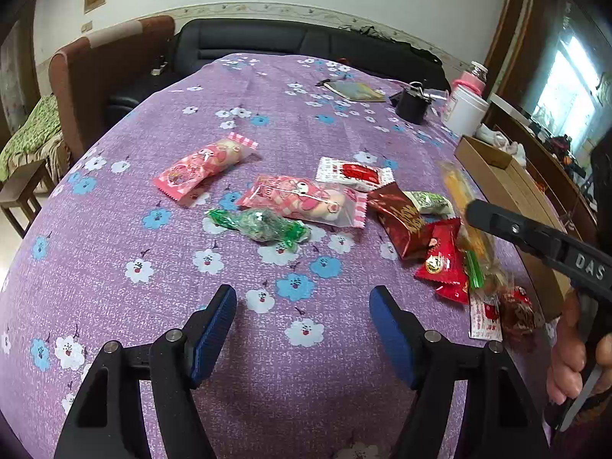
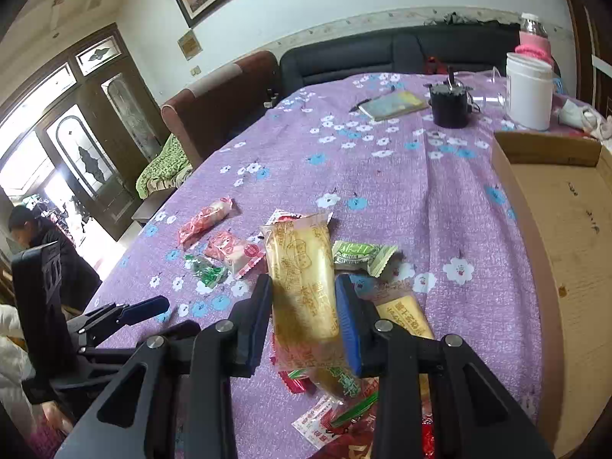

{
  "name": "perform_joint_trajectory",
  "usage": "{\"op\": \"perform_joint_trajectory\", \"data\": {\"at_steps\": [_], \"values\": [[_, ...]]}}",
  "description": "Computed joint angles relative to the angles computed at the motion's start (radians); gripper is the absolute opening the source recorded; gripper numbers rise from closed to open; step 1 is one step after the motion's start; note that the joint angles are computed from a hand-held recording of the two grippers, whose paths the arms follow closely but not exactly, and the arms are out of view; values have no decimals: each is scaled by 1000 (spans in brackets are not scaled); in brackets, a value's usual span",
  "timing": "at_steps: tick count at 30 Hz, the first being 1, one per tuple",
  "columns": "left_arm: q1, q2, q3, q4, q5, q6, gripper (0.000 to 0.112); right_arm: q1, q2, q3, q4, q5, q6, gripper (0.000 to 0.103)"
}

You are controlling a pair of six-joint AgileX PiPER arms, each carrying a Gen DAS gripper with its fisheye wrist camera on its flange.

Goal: Organize snacks
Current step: 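Lift the wafer pack with the right gripper while the left gripper grasps the pink candy bar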

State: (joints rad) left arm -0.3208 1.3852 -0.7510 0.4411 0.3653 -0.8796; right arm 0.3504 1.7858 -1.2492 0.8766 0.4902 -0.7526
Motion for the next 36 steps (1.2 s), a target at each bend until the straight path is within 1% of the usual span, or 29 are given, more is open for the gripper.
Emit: {"op": "perform_joint_trajectory", "data": {"at_steps": [1,4,5,7,9,11,14,17,18,20,24,26,29,31,33,36], "values": [[3,0,-1,8,4,-16,76,-5,0,-1,20,9,-18,33],[28,2,-4,-65,-1,49,76,-30,-9,19,95,39,-84,33],[34,6,-9,-85,3,68,76,-36,-6,18,103,53,-92,33],[44,9,-19,-117,17,93,76,-30,5,6,94,57,-60,33],[42,5,-30,-119,35,101,76,-40,12,-2,108,84,-61,33],[34,-5,-47,-97,66,101,76,-47,12,-2,117,86,-63,33],[55,-32,-79,-127,111,188,76,-56,15,-3,128,83,-64,33],[113,-32,-140,-185,170,343,76,-70,18,-7,134,86,-60,33],[143,-16,-174,-207,197,412,76,-75,12,1,141,88,-62,33],[181,15,-225,-219,232,486,76,-83,7,4,153,93,-69,33],[273,107,-338,-303,262,646,76,-96,9,-2,164,104,-73,33],[279,150,-379,-288,261,651,76,-100,16,-8,161,112,-65,33],[289,252,-468,-277,278,672,76,-105,21,-13,159,116,-60,33],[276,308,-512,-217,291,633,76,-109,27,-23,158,125,-59,33],[257,360,-545,-123,292,560,76,-111,26,-23,161,127,-61,33],[268,436,-602,-130,306,570,76,-112,27,-22,161,127,-61,33]]}}
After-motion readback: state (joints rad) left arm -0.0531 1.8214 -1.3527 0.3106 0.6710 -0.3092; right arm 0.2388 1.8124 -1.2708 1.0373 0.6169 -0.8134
